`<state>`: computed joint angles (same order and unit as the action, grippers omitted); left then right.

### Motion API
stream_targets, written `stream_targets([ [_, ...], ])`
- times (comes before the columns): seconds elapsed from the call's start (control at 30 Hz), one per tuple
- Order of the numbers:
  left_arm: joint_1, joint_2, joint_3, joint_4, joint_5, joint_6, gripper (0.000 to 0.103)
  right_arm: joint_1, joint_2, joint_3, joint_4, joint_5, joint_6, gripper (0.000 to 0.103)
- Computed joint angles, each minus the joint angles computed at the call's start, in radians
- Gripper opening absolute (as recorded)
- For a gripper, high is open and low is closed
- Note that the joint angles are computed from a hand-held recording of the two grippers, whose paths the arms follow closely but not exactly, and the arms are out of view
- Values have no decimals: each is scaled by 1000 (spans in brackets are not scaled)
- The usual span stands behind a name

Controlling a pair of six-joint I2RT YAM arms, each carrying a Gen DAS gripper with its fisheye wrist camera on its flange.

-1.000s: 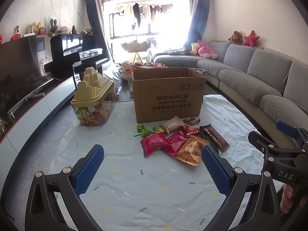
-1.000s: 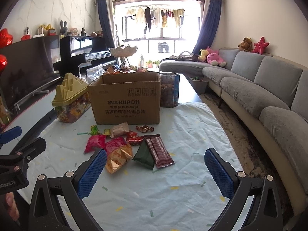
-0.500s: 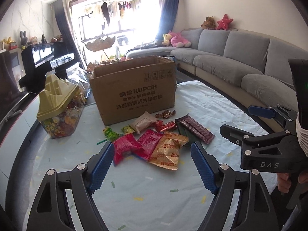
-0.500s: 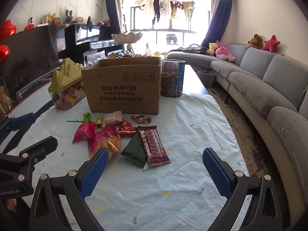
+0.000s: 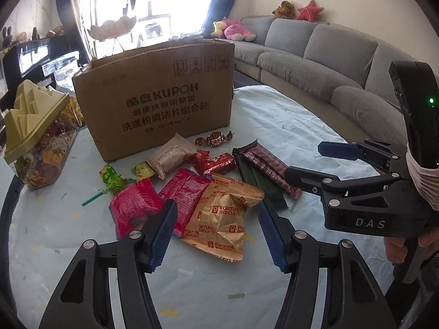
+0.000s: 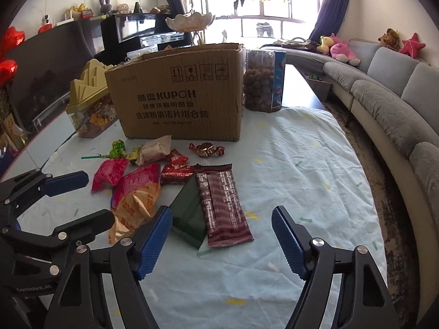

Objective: Organize snacks
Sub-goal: 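Grasp the gold Fortune Biscuits packet with the left tool while the right tool grasps the striped chocolate bar, then carry both packets over the cardboard box and open both tools to drop them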

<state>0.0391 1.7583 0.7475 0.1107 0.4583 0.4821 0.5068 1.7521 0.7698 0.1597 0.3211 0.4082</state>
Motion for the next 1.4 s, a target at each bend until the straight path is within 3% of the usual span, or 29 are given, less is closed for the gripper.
stream_targets([
  [0.2,-17,87,75,-37,5,-5,52,-63,93,61,2,-110,-19,67],
  [0.47,-29,149,142,-105,25,-2,41,-101,171,117,-6,-177,-36,61],
  [0.67,-34,208,212,-144,48,-38,41,-123,202,135,1,-213,-33,59],
  [0.93,-33,286,306,-209,69,-107,50,-129,219,152,-2,-225,-24,55],
  [1.1,-26,284,314,-227,77,-117,40,-125,223,164,-10,-231,-20,43],
  [1.4,5,202,266,-230,96,-124,39,-96,197,158,-42,-177,7,38],
])
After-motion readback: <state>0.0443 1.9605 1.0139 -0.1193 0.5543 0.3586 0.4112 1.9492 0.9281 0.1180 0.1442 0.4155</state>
